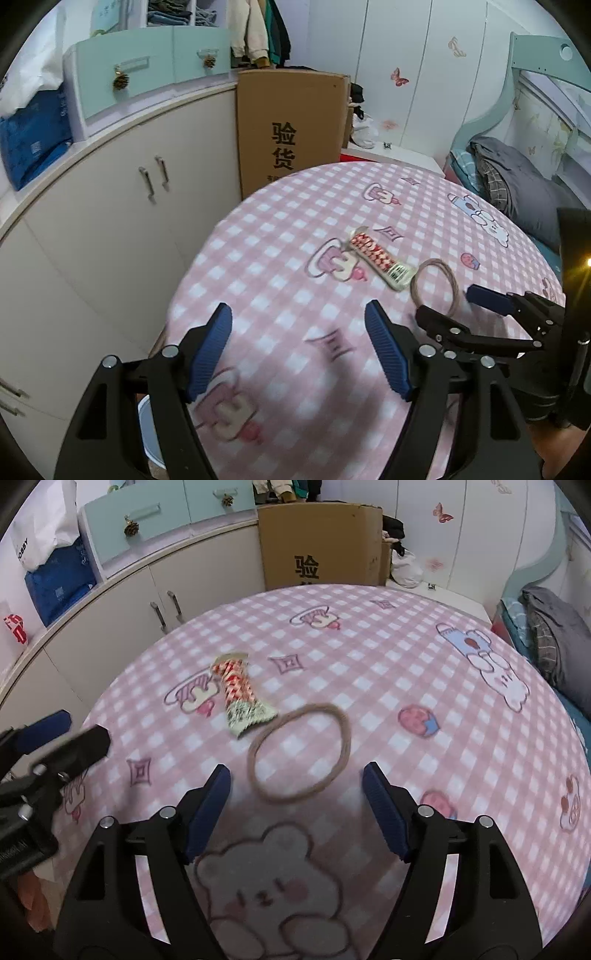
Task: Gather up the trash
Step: 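Move both tools back over the rope loop on the table, then grasp the striped red-white wrapper with left while right grasps the twine rope loop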
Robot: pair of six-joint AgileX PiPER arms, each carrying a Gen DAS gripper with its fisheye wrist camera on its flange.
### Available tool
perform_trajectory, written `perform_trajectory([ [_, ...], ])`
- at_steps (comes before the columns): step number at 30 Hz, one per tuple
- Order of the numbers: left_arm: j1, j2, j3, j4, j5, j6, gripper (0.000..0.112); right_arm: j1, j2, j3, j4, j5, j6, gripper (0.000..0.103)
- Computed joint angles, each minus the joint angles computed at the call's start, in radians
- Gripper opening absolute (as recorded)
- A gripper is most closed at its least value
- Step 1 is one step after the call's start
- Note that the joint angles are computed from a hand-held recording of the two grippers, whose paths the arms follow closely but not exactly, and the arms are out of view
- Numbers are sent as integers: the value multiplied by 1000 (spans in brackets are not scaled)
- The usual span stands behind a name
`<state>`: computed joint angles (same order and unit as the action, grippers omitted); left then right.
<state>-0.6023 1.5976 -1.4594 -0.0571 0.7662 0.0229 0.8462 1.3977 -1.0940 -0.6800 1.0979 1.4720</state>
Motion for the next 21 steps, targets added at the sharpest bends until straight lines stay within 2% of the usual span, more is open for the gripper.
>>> perform_trajectory([
  [1, -7, 17, -15, -9, 3, 2, 73, -11, -7, 9, -1, -7, -15, 73],
  [2, -16, 37, -34, -19, 7, 6, 73, -22, -5, 8, -3, -3, -38, 64],
  [3, -21, 52, -49, -23, 9, 10, 73, -21, -3, 7, -9, 11, -50, 48],
  [6, -46, 101, -97, -28, 16, 0, 73, -55, -25, 26, -10, -11, -103, 24],
  [7, -55, 118, -114, -30, 18, -5, 73, -61, -32, 33, -12, -11, -115, 20],
  [8, -63, 133, -132, -33, 21, -9, 73, -67, -40, 42, -11, -17, -116, 9],
  [12, -100, 203, -216, -25, 45, -35, 73, -106, -110, 105, -5, -74, -97, 5],
  [18, -153, 260, -269, 72, 64, -103, 73, -68, -154, 136, -87, -40, -14, 3],
  [21, -152, 290, -298, 58, 89, -84, 65, -74, -156, 135, -82, -50, -26, 3],
])
